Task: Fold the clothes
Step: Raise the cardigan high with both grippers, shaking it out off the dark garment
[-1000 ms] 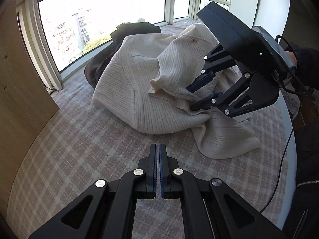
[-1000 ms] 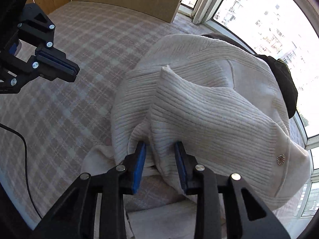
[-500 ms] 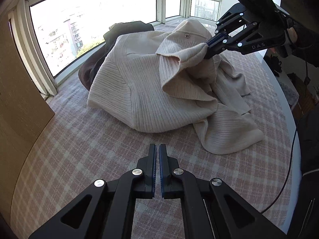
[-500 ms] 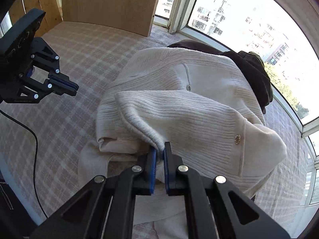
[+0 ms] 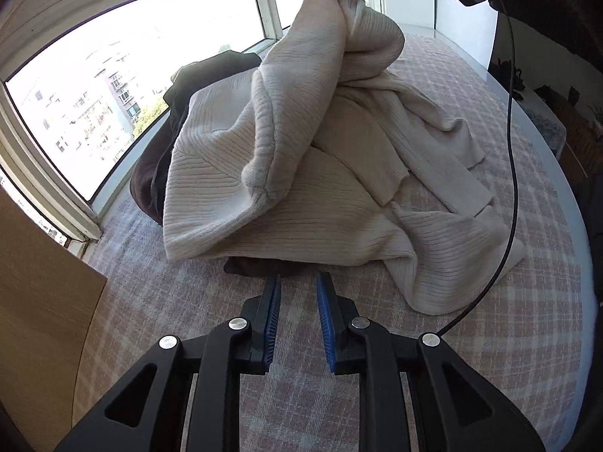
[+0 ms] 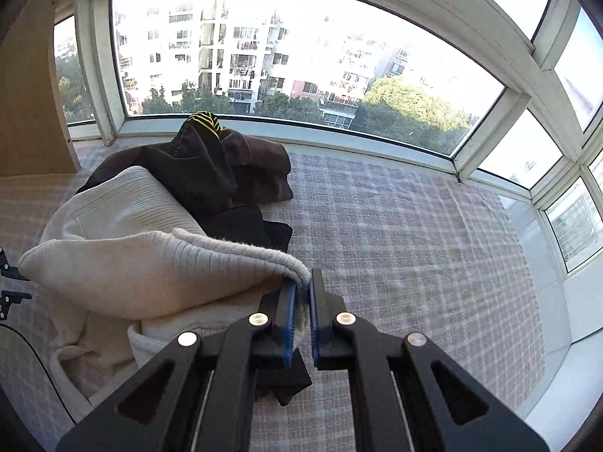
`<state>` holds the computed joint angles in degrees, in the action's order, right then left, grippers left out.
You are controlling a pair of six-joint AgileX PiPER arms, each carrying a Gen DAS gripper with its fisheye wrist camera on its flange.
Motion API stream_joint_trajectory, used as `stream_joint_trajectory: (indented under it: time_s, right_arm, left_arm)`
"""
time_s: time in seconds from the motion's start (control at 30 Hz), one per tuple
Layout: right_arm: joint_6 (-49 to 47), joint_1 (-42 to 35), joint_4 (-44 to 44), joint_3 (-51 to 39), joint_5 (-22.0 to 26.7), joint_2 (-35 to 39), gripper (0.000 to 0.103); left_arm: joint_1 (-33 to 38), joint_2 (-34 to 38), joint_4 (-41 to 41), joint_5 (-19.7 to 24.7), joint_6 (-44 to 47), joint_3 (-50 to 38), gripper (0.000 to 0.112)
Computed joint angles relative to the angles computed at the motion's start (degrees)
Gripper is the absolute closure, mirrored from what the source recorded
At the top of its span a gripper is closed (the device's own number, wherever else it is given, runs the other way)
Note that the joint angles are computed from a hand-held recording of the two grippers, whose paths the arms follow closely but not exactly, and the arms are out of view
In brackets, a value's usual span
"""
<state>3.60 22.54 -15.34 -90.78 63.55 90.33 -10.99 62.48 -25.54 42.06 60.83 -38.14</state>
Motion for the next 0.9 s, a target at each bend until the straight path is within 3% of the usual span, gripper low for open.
stream_joint_trajectory:
  time_s: [0.17, 0.27, 0.37, 0.47, 0.67, 0.73, 0.77, 0.83, 0.9]
  right_arm:
    - [-4.24, -1.98, 2.81, 0.95, -2.26, 1.97, 0.097]
    - [-6.09, -2.36, 4.61, 3.11, -3.84, 1.95, 0.097]
    - [-7.5, -3.05, 6.04, 4.02, -4.83, 2.35, 0.097]
    - [-9.39, -3.93, 7.62, 3.84, -5.03, 3.04, 0.097]
    - [-11.77, -3.94, 9.03, 4.63, -5.2, 3.02, 0.097]
    - [-12.52, -4.18, 9.45, 5.03, -5.1, 2.7, 0.097]
    - [-12.86, -4.32, 9.66, 5.23, -5.04, 2.53, 0.097]
    - [-13.94, -4.82, 10.72, 5.8, -4.86, 1.79, 0.097]
    - [-14.94, -5.07, 11.38, 6.49, -4.5, 0.52, 0.097]
  left_arm:
    - [-2.3, 3.05, 1.06, -0.09, -2.68, -5.86, 0.091]
    - [-1.97, 3.53, -1.68, 2.48, -2.06, -8.93, 0.082]
    - [-6.89, 3.43, 2.14, 1.69, -7.37, -9.08, 0.074]
    - [-11.67, 5.0, 6.7, 1.46, -12.95, -9.27, 0.073]
    - [-20.5, 11.95, 19.11, -3.54, -28.54, -11.45, 0.073]
    - [-20.44, 15.7, 19.38, -3.25, -29.99, -13.96, 0.089]
    - [-18.87, 17.34, 16.08, -1.56, -27.96, -15.59, 0.106]
    - [-15.54, 19.57, 9.96, 1.53, -23.99, -18.16, 0.107]
    - [-14.29, 17.9, 11.33, 0.87, -26.02, -18.16, 0.107]
